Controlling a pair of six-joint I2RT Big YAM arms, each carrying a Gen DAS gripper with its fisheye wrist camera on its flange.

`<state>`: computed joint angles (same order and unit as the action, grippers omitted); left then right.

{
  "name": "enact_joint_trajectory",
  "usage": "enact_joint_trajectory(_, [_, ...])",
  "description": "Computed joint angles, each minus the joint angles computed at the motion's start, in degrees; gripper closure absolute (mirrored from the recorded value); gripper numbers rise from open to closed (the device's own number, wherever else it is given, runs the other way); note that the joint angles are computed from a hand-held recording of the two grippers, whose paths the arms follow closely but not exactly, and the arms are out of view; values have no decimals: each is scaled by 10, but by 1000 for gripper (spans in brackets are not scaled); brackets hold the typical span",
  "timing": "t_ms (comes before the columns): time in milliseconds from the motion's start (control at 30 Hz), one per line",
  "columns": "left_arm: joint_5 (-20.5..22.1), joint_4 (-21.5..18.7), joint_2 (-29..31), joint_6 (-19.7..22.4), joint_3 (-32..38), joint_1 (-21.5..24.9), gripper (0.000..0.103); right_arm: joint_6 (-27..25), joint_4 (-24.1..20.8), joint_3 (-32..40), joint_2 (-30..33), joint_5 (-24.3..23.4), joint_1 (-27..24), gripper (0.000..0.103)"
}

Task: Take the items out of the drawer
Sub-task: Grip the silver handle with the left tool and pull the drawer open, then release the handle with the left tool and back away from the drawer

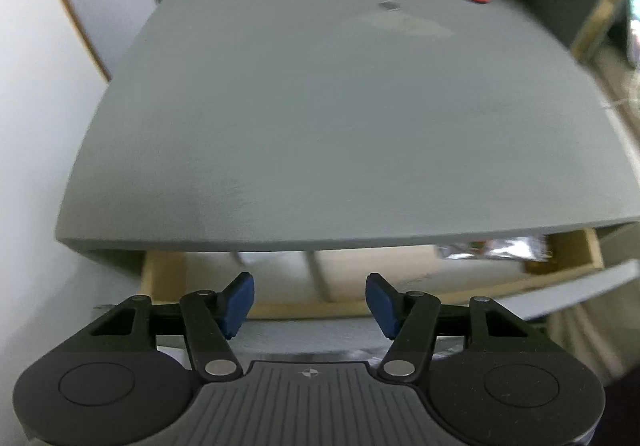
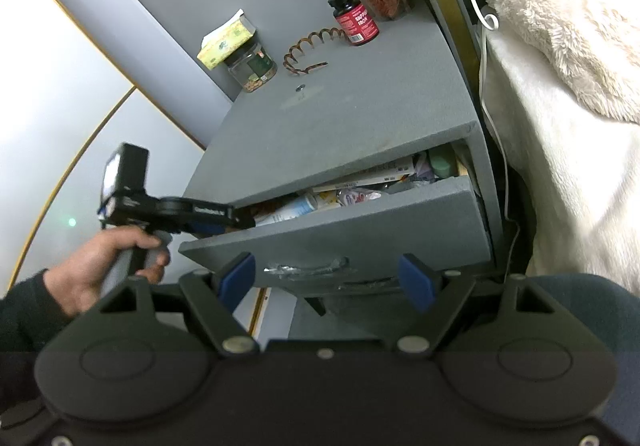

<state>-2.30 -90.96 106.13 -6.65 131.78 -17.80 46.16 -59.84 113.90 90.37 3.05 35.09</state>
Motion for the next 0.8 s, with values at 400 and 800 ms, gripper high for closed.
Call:
enact_joint_trajectory(400, [-8, -21, -55, 9, -70, -13, 53, -1, -5, 5, 3, 2, 1, 25])
enact_joint_trajectory(800, [14, -6, -109, 5, -147, -7, 53, -10, -20, 18, 12, 7, 3, 23])
